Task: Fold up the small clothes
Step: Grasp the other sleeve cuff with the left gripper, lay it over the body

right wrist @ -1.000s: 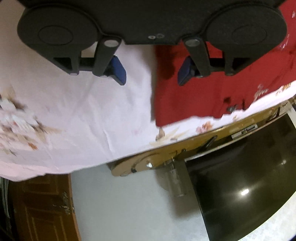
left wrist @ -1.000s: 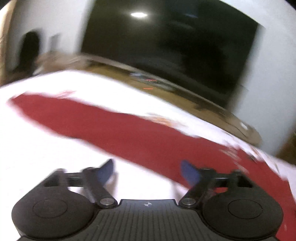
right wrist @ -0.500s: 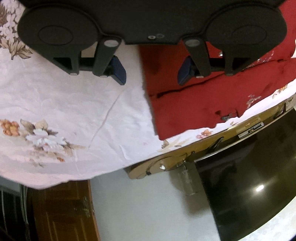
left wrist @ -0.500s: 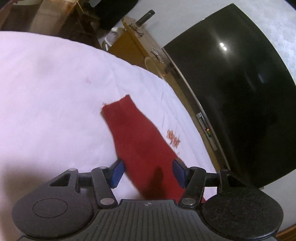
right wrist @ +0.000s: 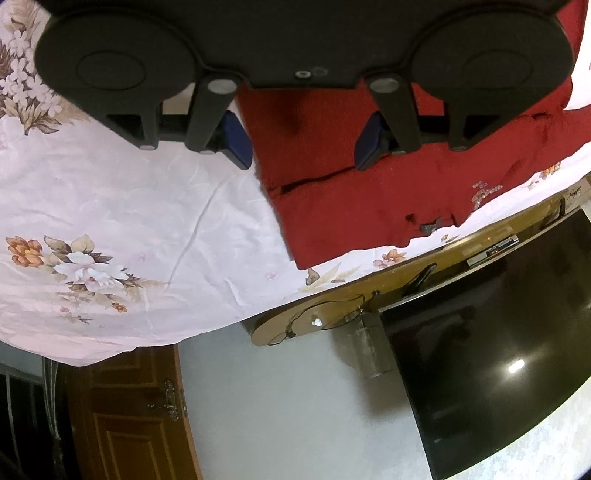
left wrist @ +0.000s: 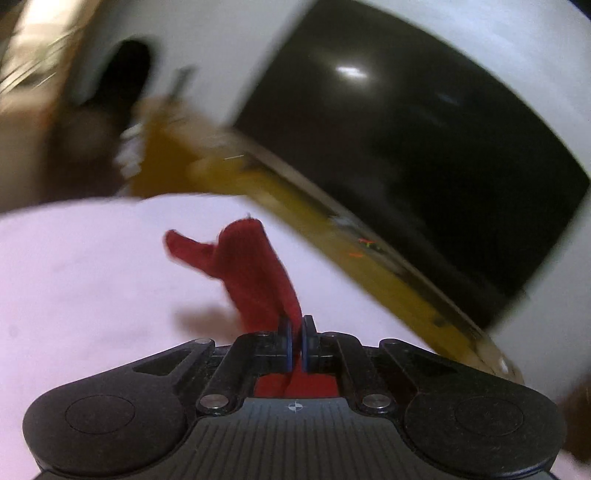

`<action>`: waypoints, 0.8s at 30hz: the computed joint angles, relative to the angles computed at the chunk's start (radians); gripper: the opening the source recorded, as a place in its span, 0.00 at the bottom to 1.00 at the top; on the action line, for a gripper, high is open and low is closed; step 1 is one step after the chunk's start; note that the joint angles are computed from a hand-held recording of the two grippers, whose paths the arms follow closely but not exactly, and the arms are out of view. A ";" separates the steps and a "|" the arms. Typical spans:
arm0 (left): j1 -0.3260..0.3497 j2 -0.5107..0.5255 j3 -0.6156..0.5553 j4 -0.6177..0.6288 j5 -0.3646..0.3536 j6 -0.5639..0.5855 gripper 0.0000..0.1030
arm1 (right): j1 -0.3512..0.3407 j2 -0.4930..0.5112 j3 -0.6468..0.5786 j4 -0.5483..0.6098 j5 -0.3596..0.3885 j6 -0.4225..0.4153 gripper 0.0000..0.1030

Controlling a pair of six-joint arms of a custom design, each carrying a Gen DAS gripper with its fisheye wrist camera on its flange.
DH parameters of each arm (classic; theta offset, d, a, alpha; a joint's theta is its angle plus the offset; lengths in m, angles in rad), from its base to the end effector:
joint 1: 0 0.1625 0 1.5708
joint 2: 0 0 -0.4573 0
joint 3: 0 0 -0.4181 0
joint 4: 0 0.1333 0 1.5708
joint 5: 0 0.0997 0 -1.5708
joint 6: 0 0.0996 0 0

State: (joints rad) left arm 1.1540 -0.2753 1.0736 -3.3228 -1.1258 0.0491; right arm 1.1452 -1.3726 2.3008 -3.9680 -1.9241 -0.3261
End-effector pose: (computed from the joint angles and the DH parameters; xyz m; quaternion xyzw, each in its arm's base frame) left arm -0.1882 -0.8603 0.0167 0.1015 0.8665 -0.4760 0.1109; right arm -0.0932 -0.4449 0.3658 -0.1540 -0.7239 0.5659 0.3635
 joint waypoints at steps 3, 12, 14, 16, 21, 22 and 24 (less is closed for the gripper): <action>-0.057 0.028 0.001 -0.006 -0.060 0.100 0.04 | -0.011 -0.007 0.006 0.005 0.014 0.011 0.59; -0.240 0.151 -0.017 0.158 -0.067 0.197 0.04 | -0.076 -0.081 0.061 0.026 0.087 0.043 0.59; -0.275 0.196 -0.055 0.222 -0.045 0.199 0.04 | -0.105 -0.111 0.079 0.038 0.109 0.063 0.59; -0.304 0.240 -0.089 0.278 -0.023 0.208 0.04 | -0.135 -0.143 0.094 0.060 0.131 0.086 0.59; -0.383 0.339 -0.154 0.412 0.117 0.271 0.14 | -0.201 -0.212 0.110 0.135 0.190 0.160 0.59; -0.394 0.342 -0.139 0.348 0.130 0.328 0.46 | -0.212 -0.223 0.106 0.159 0.213 0.173 0.59; -0.399 0.299 -0.050 0.250 0.105 0.348 0.83 | -0.220 -0.227 0.094 0.178 0.253 0.184 0.59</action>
State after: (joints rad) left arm 0.7554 0.0238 1.0238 -3.0725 -1.0207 0.3973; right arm 0.9254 -1.5994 2.3946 -3.7897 -1.6711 -0.1417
